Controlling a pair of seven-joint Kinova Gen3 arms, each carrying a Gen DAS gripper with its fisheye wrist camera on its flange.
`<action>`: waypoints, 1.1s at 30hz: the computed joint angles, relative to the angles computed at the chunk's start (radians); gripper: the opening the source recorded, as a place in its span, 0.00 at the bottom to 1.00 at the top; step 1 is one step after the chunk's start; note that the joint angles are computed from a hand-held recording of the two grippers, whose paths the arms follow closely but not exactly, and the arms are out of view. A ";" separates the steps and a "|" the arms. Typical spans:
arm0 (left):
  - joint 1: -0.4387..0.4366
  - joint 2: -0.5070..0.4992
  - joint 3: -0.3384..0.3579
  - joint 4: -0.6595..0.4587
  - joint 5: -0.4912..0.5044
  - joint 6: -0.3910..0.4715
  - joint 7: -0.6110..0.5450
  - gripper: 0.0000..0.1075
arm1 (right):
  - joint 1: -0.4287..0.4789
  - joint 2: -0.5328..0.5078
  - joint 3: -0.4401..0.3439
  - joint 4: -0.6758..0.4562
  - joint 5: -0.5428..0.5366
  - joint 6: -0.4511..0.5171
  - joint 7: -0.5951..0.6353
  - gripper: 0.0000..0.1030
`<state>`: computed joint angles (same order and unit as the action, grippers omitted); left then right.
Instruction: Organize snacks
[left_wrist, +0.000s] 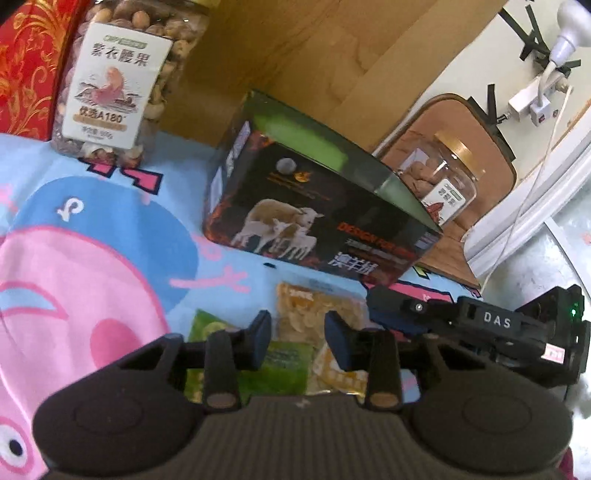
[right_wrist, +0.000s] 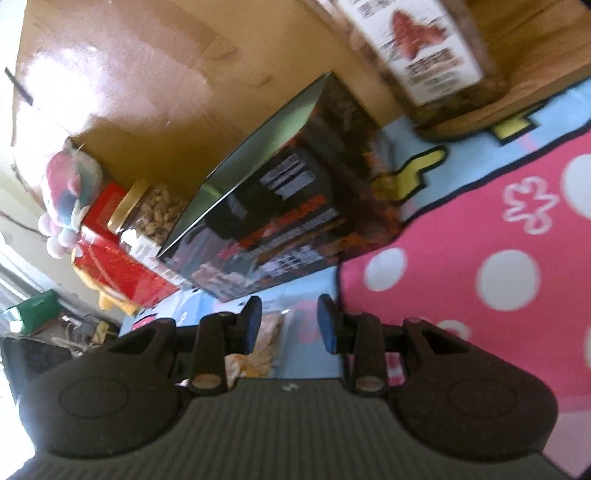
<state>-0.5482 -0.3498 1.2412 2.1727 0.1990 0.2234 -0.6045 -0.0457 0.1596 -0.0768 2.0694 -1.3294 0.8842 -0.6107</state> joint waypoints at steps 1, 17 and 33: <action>0.014 0.006 -0.014 0.009 0.005 -0.011 0.002 0.30 | 0.006 0.011 -0.009 -0.003 -0.005 0.022 0.010 0.35; 0.359 0.056 -0.291 0.078 0.039 -0.216 0.006 0.64 | 0.126 -0.013 0.096 0.140 -0.194 0.328 0.067 0.11; 0.117 0.158 -0.192 -0.185 -0.314 -0.002 0.124 0.40 | -0.034 0.097 0.139 -0.143 -0.274 0.252 -0.252 0.10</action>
<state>-0.4316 -0.1919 1.0488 1.9876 -0.1145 0.2210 -0.4802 -0.0800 0.2567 0.0627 1.9263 -1.6029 1.1360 -0.8626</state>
